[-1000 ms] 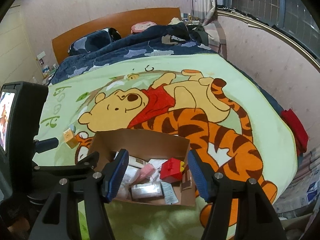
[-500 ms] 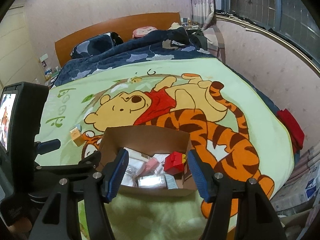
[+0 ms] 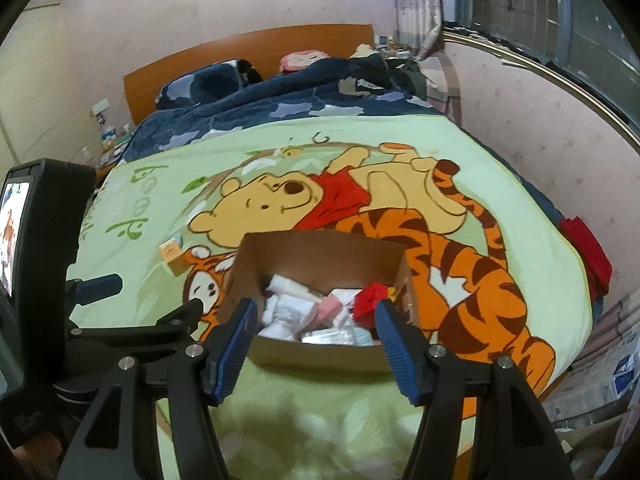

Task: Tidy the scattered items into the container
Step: 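Withdraw both tools from the box toward the tan box and blue sponge, then grasp the tan printed box with right tool while left tool grasps the blue triangular sponge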

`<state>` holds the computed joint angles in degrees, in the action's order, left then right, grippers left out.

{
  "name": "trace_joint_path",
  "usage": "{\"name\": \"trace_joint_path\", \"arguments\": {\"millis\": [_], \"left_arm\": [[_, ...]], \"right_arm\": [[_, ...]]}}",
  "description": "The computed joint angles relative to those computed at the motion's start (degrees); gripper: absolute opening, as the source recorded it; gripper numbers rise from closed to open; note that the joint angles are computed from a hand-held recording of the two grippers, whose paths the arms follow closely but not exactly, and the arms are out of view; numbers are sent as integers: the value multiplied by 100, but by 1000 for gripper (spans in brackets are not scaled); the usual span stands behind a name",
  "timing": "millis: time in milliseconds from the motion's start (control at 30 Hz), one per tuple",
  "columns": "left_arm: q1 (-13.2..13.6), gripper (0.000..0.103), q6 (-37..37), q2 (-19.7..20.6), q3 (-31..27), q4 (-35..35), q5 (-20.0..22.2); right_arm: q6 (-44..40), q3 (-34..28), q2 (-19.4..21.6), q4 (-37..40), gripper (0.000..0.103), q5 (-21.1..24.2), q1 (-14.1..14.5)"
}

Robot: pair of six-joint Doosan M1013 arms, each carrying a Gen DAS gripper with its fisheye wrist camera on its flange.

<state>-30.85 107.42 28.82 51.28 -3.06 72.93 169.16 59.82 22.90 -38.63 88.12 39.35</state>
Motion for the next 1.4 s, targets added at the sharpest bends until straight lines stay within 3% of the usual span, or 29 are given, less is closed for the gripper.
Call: {"name": "trace_joint_path", "arguments": {"millis": [300,633,867,1133,1267,1400], "left_arm": [[415,89,-535,-3,155,366,133],[970,89,-1364,189,113,813,395],[1209,89,-1613,691,-336,696,631],[1331,89,-1796,1339,-906,767,507],[1364,89,-1857,1675,-1222,846,496],[1404,89,-1867,1936,-1498,762,530]], "right_arm": [[-894,-599,482,514,63,-588,-13],[-1936,-1471,1294,1301,65,-1318,-161],[-2315,-1995,1853,1234,65,-1394,-353],[-3004,-2823,2750,1496,66,-1592,-796],[-3376,-3549,3336,1797,76,-1281,-1008],[-3588,-4001,3706,1906,77,-1049,-1139]]}}
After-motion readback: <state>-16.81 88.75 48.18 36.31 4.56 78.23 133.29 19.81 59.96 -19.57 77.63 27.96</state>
